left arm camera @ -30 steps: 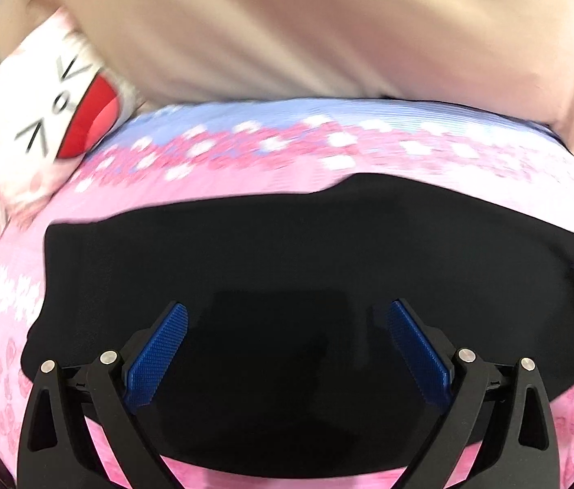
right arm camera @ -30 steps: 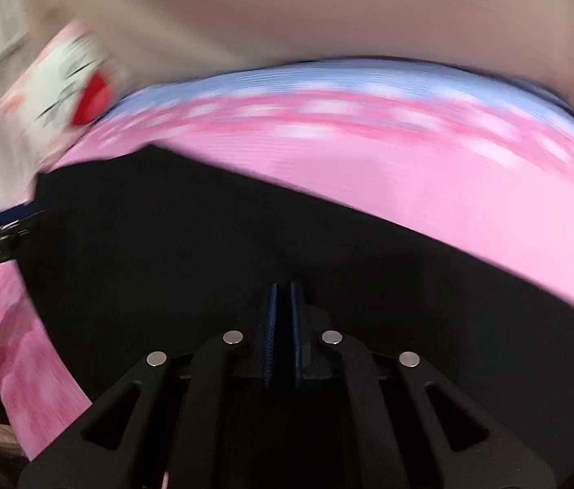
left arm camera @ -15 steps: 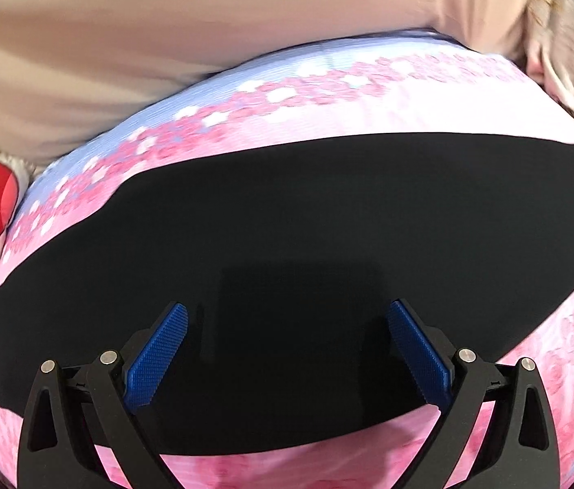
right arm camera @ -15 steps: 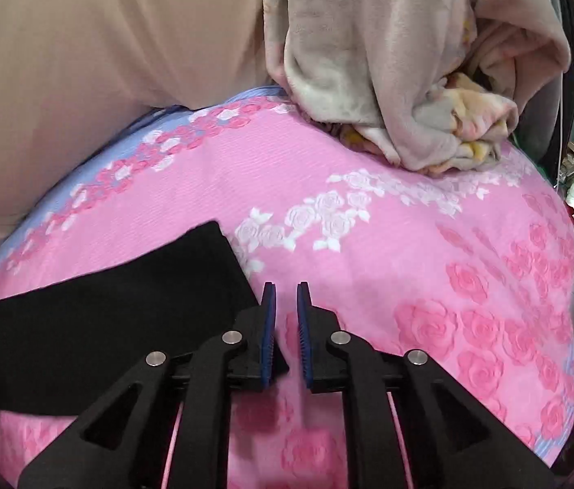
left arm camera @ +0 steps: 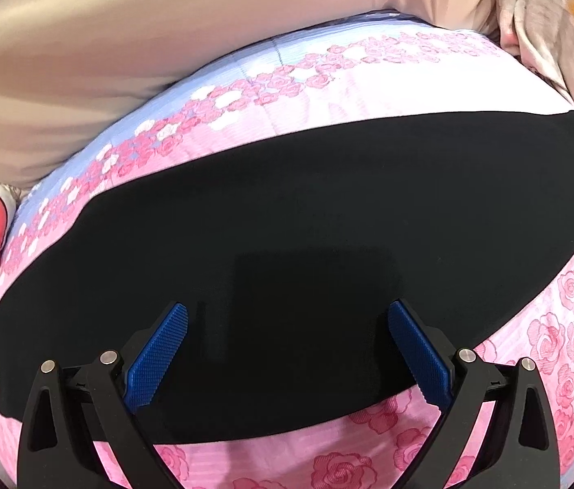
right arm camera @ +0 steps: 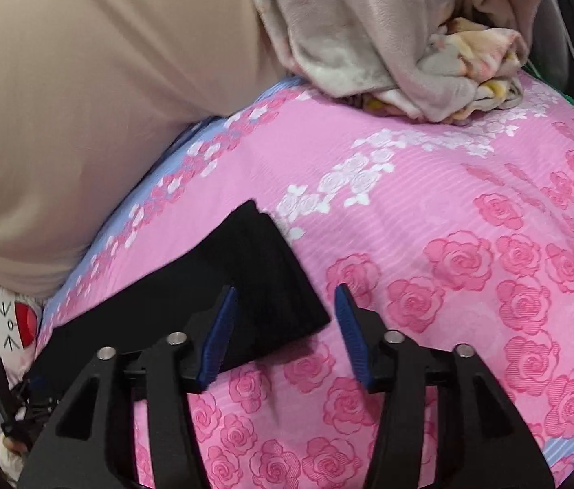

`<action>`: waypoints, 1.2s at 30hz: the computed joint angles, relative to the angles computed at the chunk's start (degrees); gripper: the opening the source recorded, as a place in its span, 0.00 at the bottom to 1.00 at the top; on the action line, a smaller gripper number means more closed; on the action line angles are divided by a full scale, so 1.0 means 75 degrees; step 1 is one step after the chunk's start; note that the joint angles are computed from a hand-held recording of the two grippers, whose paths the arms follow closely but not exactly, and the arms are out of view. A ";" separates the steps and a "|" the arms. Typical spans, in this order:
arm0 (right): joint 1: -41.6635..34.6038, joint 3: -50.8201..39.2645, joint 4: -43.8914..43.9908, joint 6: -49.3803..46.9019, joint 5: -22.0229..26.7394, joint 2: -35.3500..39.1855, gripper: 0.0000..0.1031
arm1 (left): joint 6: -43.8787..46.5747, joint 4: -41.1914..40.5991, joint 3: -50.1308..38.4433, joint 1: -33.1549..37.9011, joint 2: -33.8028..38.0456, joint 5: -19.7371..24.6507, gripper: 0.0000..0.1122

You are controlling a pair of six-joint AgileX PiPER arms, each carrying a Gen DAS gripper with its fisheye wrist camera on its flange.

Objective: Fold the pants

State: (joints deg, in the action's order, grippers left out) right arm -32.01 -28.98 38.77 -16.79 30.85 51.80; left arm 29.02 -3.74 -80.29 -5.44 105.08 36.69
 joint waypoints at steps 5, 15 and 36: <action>0.0676 -0.0071 -0.0597 0.0701 -0.0603 0.0484 0.61 | 0.0024 -0.0025 0.0089 -0.0006 -0.0049 -0.0065 0.87; 0.2719 -0.0442 -0.1054 0.2994 -0.1382 0.0196 0.18 | 0.0763 -0.0769 0.0098 0.0557 -0.0116 0.0061 0.87; 0.9455 -1.1353 -0.5389 0.7009 0.0990 0.9294 0.18 | 0.2832 -0.3174 -0.1701 0.4058 0.1060 0.1541 0.87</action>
